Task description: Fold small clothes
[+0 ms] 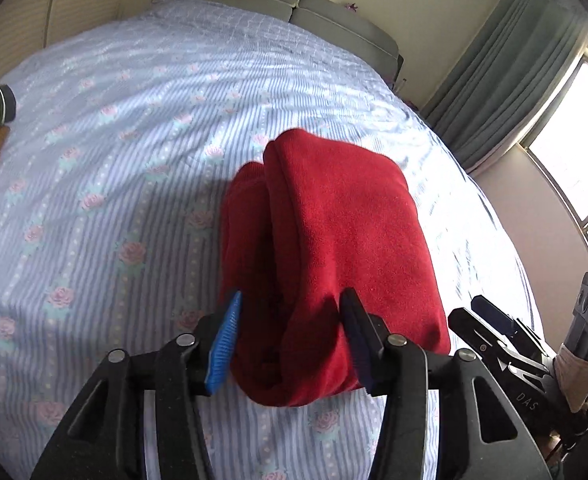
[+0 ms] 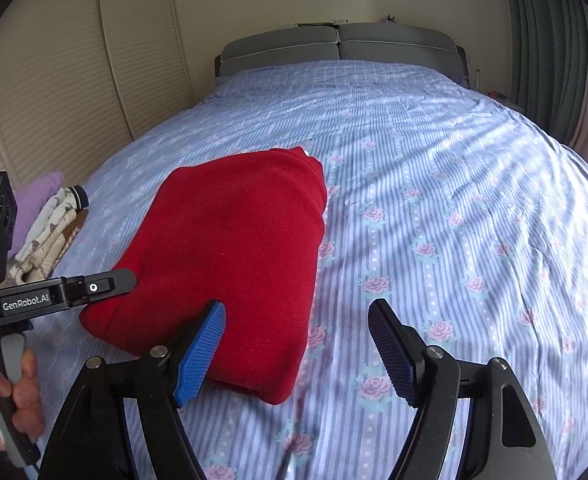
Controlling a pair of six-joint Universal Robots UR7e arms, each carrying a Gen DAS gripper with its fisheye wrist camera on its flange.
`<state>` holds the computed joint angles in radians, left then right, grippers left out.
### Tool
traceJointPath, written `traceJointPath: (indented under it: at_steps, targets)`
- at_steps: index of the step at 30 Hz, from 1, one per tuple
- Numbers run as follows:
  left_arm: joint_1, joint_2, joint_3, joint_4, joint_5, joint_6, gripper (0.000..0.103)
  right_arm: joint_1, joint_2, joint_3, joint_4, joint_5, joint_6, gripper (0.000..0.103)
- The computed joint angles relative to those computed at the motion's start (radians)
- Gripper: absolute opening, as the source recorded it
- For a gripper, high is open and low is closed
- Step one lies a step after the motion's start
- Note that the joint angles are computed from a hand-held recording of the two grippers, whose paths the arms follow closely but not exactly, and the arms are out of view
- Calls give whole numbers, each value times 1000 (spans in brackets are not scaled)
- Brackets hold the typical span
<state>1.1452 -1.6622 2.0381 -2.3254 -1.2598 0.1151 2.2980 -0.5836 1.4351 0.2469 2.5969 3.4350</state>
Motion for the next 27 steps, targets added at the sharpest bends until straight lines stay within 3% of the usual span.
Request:
traceJointPath:
  at_steps: [1, 3, 10, 17, 22, 27]
  targets:
    - [-17, -11, 6, -6, 38, -3, 70, 2, -6, -2, 20, -4, 19, 79]
    - [-34, -27, 10, -6, 73, -11, 78, 4, -28, 11, 33, -18, 50, 81]
    - [21, 10, -32, 69, 5, -114, 80, -28, -155, 142, -77, -176, 114, 95]
    - [83, 59, -38, 34, -78, -130, 83, -95, -156, 144, -44, -298, 191, 96]
    - [134, 106, -58, 21, -177, -140, 90, -156, -155, 134, -47, -409, 181, 96]
    - [160, 150, -72, 3, -227, -122, 94, -230, -156, 128, -56, -523, 180, 96]
